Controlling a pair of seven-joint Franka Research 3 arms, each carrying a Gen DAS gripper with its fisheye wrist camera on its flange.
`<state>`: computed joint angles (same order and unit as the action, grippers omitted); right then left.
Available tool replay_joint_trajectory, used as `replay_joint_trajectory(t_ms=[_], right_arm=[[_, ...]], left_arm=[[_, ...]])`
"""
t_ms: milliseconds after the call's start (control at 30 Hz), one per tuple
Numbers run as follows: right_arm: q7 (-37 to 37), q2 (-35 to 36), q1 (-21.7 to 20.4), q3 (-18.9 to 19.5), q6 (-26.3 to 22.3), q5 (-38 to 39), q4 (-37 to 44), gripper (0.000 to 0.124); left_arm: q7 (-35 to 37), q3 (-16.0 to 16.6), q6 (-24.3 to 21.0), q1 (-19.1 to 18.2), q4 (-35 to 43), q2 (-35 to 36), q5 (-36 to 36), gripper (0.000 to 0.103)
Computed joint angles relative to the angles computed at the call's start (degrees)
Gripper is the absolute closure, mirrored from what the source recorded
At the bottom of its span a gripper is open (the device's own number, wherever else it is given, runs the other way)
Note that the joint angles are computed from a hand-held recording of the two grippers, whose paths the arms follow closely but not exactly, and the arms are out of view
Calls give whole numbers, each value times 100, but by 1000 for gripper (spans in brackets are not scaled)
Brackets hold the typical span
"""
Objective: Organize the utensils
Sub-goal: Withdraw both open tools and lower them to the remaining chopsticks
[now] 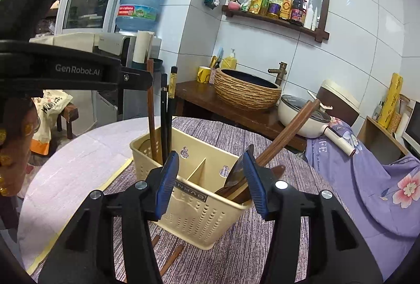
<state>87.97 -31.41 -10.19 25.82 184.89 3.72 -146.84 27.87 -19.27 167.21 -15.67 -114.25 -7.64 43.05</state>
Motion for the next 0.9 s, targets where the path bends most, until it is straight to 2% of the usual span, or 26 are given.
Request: replay_joint_trajectory(t_ms=[67,167,233,367,467,600,733,900], right_arm=[[51,-201,160,-141,-53,80,-167,72],[135,-509,464,-366,-176,211,-450,72],[261,-728,468,-333,-377,249,-604,72],[434,-870,860,-617,-949,260,-802,72],[705,-763,1080,-771,-1361,263,-876,72],[1072,-375,1527,-1190,-1852,449,-834,72],[1539,-49,1512,-1170,-2057,313,-735,78],[1997,316,1507,-1149,-2077,20,-585,86]], left_arm=[[-552,-129,5,171,-166,-215,531,50],[-924,-234,-133,272,-443,-500,805,44],[-1012,-270,-294,269,-649,-656,738,42],[-728,-214,-507,99,-1072,-783,267,39],[-524,-237,-755,5,-1300,-759,-11,39],[-295,-137,-806,-181,-1611,-671,-517,39],[-241,-142,-862,-243,-1801,-589,-724,39],[-304,-168,-947,-260,-1862,-531,-689,39]])
